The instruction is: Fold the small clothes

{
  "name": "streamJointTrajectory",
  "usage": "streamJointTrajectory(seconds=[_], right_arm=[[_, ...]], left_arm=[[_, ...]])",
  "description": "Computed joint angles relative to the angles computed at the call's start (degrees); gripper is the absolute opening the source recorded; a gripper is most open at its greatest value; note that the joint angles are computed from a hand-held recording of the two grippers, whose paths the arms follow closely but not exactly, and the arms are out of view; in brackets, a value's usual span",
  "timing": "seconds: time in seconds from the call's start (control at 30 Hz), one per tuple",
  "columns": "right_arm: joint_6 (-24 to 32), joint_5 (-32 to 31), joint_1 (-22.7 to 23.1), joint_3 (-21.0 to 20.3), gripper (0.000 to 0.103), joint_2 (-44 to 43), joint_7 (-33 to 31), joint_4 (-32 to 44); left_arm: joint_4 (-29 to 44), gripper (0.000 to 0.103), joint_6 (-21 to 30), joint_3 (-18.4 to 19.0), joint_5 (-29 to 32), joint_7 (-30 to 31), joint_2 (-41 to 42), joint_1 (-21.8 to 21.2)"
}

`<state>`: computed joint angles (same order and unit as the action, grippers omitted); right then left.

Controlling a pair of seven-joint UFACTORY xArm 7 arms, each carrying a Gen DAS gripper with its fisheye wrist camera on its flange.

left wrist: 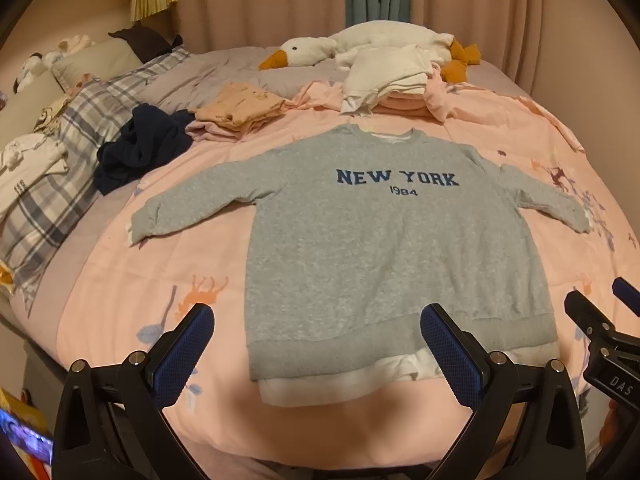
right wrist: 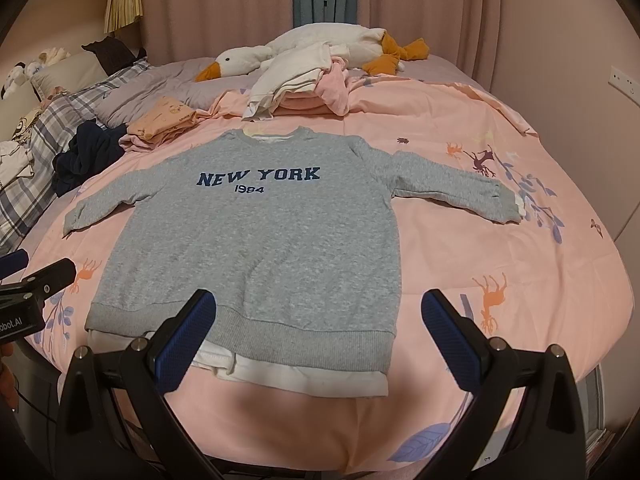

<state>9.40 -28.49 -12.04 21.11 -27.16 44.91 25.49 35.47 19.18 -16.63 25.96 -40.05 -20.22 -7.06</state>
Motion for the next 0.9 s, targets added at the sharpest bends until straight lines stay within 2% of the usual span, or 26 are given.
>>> streamJointTrajectory(seconds=[0.9], right_arm=[[-0.32,-0.46,-0.37,0.14,0.103,0.21,0.64,-0.35]], left_arm=[[0.10,0.102,0.40,0.32,-0.81,1.12,0.08,-0.52]])
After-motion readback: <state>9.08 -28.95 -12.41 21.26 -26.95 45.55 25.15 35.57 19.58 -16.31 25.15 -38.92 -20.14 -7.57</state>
